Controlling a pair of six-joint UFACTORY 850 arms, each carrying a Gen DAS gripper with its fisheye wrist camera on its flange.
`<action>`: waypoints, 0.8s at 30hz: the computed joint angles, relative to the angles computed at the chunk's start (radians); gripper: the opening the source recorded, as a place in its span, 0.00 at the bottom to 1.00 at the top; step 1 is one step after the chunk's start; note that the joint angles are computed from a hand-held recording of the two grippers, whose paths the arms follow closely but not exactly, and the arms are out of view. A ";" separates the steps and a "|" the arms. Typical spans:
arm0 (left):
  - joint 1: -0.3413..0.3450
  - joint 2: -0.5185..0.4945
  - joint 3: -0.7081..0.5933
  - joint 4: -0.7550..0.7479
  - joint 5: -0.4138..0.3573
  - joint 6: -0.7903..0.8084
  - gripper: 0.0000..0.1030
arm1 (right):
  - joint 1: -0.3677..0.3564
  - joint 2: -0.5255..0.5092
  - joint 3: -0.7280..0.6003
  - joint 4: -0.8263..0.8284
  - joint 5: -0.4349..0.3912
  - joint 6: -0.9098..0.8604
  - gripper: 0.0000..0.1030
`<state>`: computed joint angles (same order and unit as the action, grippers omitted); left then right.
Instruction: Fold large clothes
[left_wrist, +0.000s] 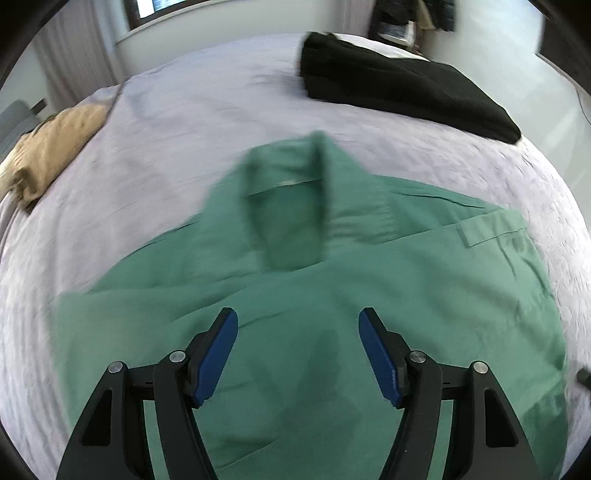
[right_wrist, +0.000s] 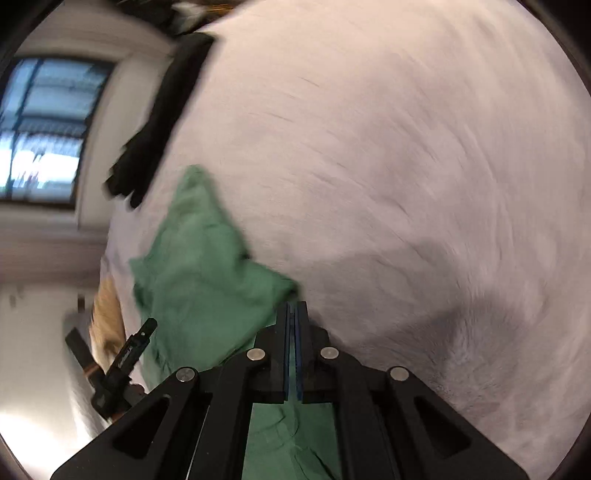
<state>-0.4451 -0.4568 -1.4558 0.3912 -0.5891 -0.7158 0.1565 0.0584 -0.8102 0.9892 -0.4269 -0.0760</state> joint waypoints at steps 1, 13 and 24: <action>0.005 0.030 0.034 0.019 0.000 -0.020 0.67 | 0.008 -0.016 -0.032 -0.029 -0.006 -0.032 0.06; 0.045 0.108 0.232 0.054 -0.012 -0.199 0.84 | 0.039 -0.281 -0.224 -0.139 -0.070 -0.112 0.00; 0.056 0.184 0.265 0.009 -0.087 -0.164 0.84 | 0.068 -0.178 -0.198 -0.442 -0.111 0.118 0.03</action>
<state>-0.3888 -0.2727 -1.1912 0.3998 -0.6759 -0.8794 0.2248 -0.1195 -1.0081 0.5472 -0.5377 0.0424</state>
